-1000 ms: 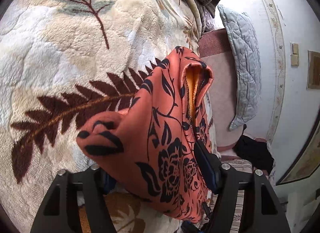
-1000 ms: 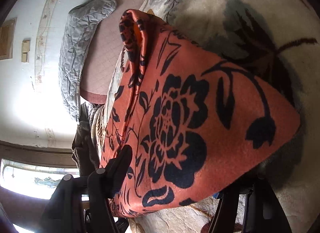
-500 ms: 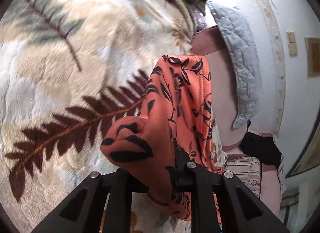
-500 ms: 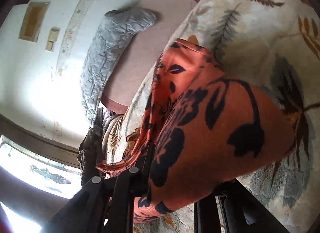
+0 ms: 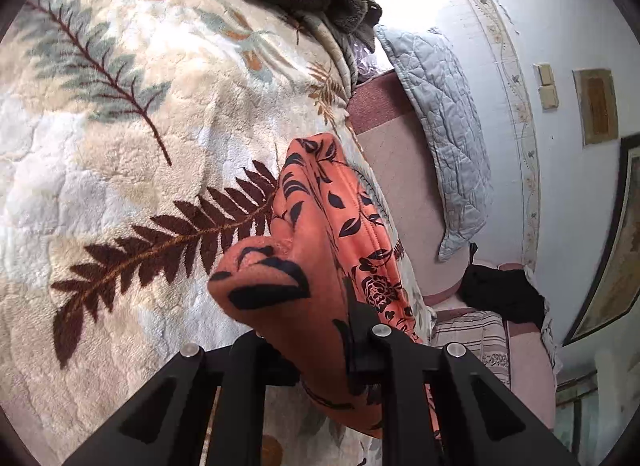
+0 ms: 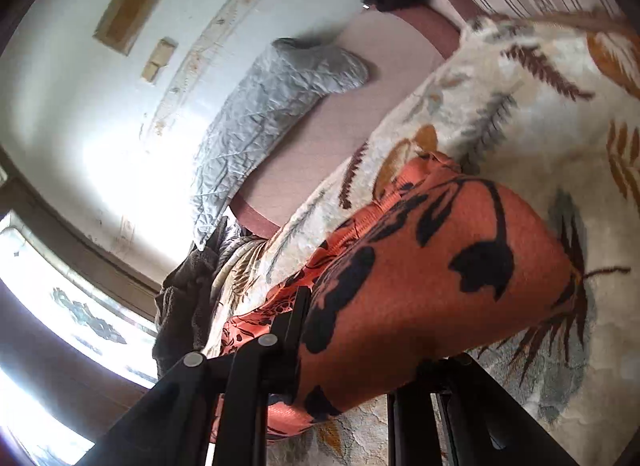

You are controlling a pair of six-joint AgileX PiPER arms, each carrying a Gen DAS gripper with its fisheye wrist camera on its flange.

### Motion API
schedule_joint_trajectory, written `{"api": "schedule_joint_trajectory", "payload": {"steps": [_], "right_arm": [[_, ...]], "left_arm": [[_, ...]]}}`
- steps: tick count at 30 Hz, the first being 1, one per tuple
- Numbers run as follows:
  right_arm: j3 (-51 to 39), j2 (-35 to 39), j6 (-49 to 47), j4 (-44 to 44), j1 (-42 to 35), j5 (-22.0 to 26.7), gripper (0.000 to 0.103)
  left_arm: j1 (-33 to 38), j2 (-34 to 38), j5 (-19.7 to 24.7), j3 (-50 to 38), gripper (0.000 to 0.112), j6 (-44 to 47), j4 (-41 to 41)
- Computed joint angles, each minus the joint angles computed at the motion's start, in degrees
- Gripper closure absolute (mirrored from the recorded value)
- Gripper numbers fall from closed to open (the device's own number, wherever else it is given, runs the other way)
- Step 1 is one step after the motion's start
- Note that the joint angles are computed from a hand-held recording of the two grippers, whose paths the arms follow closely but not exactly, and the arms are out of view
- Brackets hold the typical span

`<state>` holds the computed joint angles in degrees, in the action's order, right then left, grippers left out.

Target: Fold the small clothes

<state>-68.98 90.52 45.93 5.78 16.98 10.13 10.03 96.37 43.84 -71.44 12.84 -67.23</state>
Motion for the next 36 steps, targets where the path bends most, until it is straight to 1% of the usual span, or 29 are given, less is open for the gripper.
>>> {"api": "schedule_joint_trajectory", "payload": {"steps": [1,2,4,5,8,10,11,12,13,14,15,16,17,18,19,20,21,23,24,25,27,29,30,31,33,34,35,36], "right_arm": [[-0.4,-0.3,-0.2,-1.4,0.4,1.6,0.086],[-0.1,-0.4,-0.7,-0.5,0.4,3.0,0.086],[1.1,-0.7,-5.0,6.2,-0.2,6.1,0.086],[2.1,-1.2,-5.5,7.7,-0.5,7.8,0.086],[6.5,-4.1,-9.0,13.1,-1.2,9.6,0.086],[8.7,-5.8,-6.6,11.1,-0.6,11.0,0.086],[9.4,-6.0,-7.4,12.1,-0.9,12.7,0.083],[9.7,-5.8,-9.0,14.9,-1.8,15.2,0.082],[10.7,-5.9,-12.6,20.0,-3.6,17.8,0.08],[12.5,-6.8,-14.8,24.5,-5.5,19.4,0.074],[14.7,-8.7,-14.7,26.8,-7.4,20.4,0.071],[16.8,-11.4,-13.0,26.7,-8.9,20.8,0.065],[18.7,-14.7,-10.0,24.4,-10.2,21.1,0.05],[20.2,-18.3,-5.3,19.8,-11.2,21.4,0.041],[21.2,-22.0,-0.1,14.0,-12.3,22.1,0.037],[21.4,-25.4,3.7,8.3,-13.1,23.2,0.037],[20.9,-27.7,7.2,2.6,-12.8,24.2,0.037],[19.3,-29.9,14.8,-8.0,-9.2,23.9,0.037],[17.9,-29.4,15.8,-10.5,-7.2,23.4,0.038],[16.3,-28.0,14.6,-11.0,-5.1,22.6,0.04],[12.9,-23.6,12.1,-11.7,-0.9,21.1,0.053],[10.8,-19.1,10.1,-10.6,1.4,19.7,0.057],[11.0,-17.4,10.0,-10.2,1.9,19.2,0.057],[10.4,-14.9,8.3,-7.9,1.3,20.1,0.057],[9.7,-9.9,1.8,1.3,-2.1,24.6,0.06],[9.6,-8.5,0.1,4.0,-3.2,25.5,0.067],[9.7,-8.6,-0.9,4.4,-3.7,25.1,0.068],[8.6,-8.7,0.1,2.5,-3.4,25.6,0.068]], "left_arm": [[0.4,-1.8,0.0,1.6,0.096,0.5,-0.1],[0.9,-3.6,0.0,3.2,0.096,0.6,0.2],[1.5,-6.2,0.0,5.9,0.097,-0.9,2.6],[1.6,-7.3,0.2,7.3,0.097,-1.3,3.8],[0.9,-10.0,0.7,10.4,0.097,-4.5,10.9],[2.7,-10.8,3.1,13.2,0.096,-2.6,10.0],[3.4,-10.3,4.7,13.2,0.096,-2.5,10.8],[4.2,-9.9,6.7,12.8,0.095,-3.3,12.4],[5.6,-10.0,8.6,13.2,0.094,-2.5,11.9],[7.2,-10.6,10.3,13.6,0.093,-1.5,11.4],[8.3,-11.7,11.4,13.6,0.091,-1.6,12.6],[9.3,-13.1,12.1,13.5,0.089,-1.7,14.1],[10.1,-14.8,12.8,13.6,0.089,-1.9,15.7],[10.6,-16.6,13.0,13.4,0.089,-2.6,17.8],[10.6,-18.6,12.8,13.2,0.089,-3.2,19.8],[9.9,-20.6,12.0,12.7,0.089,-4.1,22.4],[8.3,-23.0,10.0,12.2,0.088,-5.7,26.1],[2.7,-26.6,4.7,10.4,0.083,-10.3,34.7],[-0.5,-27.5,3.0,9.2,0.071,-12.0,38.1],[-3.6,-27.7,2.1,7.8,0.053,-13.0,40.9],[-10.6,-25.5,0.3,3.9,0.038,-16.7,47.7],[-15.6,-22.5,-1.2,1.9,0.037,-18.3,52.3],[-17.2,-20.1,-0.6,0.8,0.037,-19.0,54.4],[-18.9,-17.1,1.0,-0.6,0.036,-20.9,57.4],[-21.1,-11.4,5.1,-2.1,0.037,-25.6,63.5],[-21.2,-9.7,5.1,-1.2,0.037,-25.7,64.0],[-22.0,-9.9,2.9,0.7,0.037,-26.5,65.5],[-23.7,-10.4,2.0,1.1,0.035,-29.3,69.2]]}}
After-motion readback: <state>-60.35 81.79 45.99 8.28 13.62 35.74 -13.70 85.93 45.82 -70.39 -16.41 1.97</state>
